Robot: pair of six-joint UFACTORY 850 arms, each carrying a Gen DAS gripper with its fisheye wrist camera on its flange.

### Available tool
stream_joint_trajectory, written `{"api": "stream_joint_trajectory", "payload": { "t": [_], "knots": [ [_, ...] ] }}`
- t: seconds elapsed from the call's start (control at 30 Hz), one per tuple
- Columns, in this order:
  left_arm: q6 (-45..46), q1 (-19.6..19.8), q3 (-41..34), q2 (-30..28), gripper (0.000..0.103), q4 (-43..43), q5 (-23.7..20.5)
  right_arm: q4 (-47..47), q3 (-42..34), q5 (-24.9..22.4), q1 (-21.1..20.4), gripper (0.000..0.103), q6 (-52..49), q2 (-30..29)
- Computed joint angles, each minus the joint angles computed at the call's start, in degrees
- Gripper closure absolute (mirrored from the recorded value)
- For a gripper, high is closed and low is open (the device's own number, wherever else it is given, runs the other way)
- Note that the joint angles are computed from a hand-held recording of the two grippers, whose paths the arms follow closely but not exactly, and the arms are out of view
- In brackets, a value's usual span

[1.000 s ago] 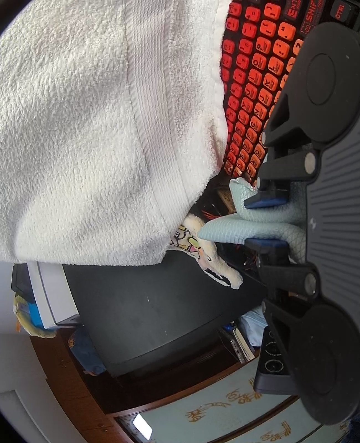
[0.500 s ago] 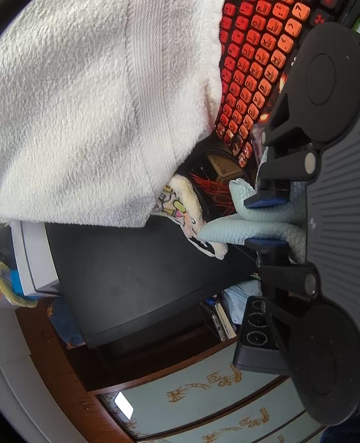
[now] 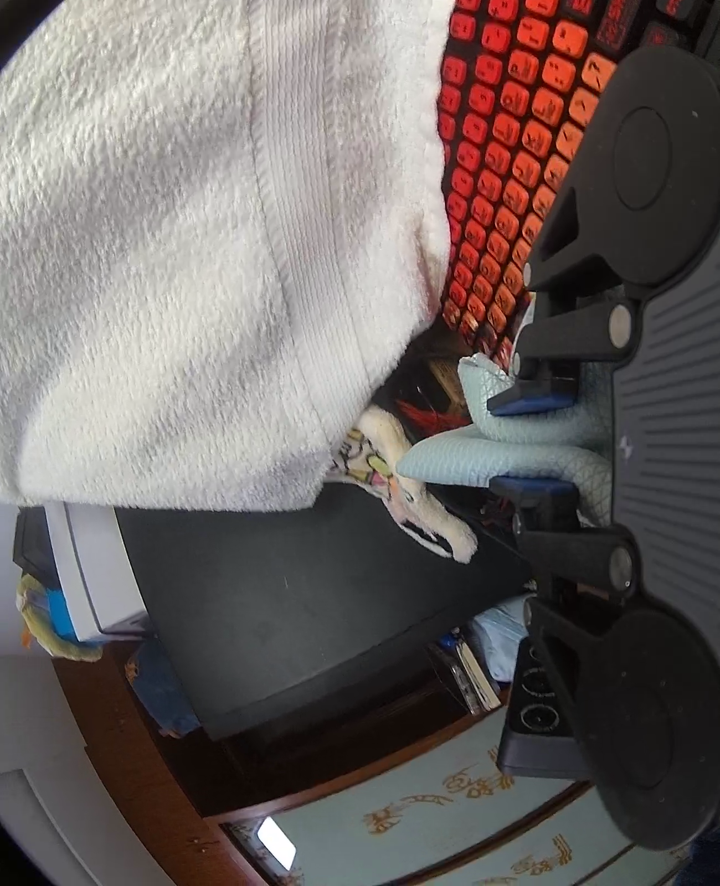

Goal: Clean container
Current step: 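Press the right gripper's cloth over the jug rim and wipe, then rub the right gripper's cloth back and forth on the jug wall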

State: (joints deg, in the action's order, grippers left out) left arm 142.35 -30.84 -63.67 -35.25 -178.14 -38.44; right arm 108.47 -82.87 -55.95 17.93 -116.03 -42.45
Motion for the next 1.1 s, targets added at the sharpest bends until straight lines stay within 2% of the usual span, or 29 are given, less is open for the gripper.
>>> {"api": "stream_joint_trajectory", "payload": {
  "t": [0.23,0.73,1.1],
  "knots": [
    [0.04,-0.04,-0.13,-0.05,0.041,-0.06,0.09,-2.70,-0.03,-1.10,0.31,0.081,-0.38,0.22],
    [0.06,-0.07,-0.02,0.03,0.041,-0.10,0.05,1.75,-0.03,0.96,-0.87,0.081,0.34,-0.09],
    [0.10,-0.07,-0.17,-0.06,0.041,-0.12,0.13,-3.73,-0.32,-2.15,0.58,0.081,0.64,-0.05]
  ]
}}
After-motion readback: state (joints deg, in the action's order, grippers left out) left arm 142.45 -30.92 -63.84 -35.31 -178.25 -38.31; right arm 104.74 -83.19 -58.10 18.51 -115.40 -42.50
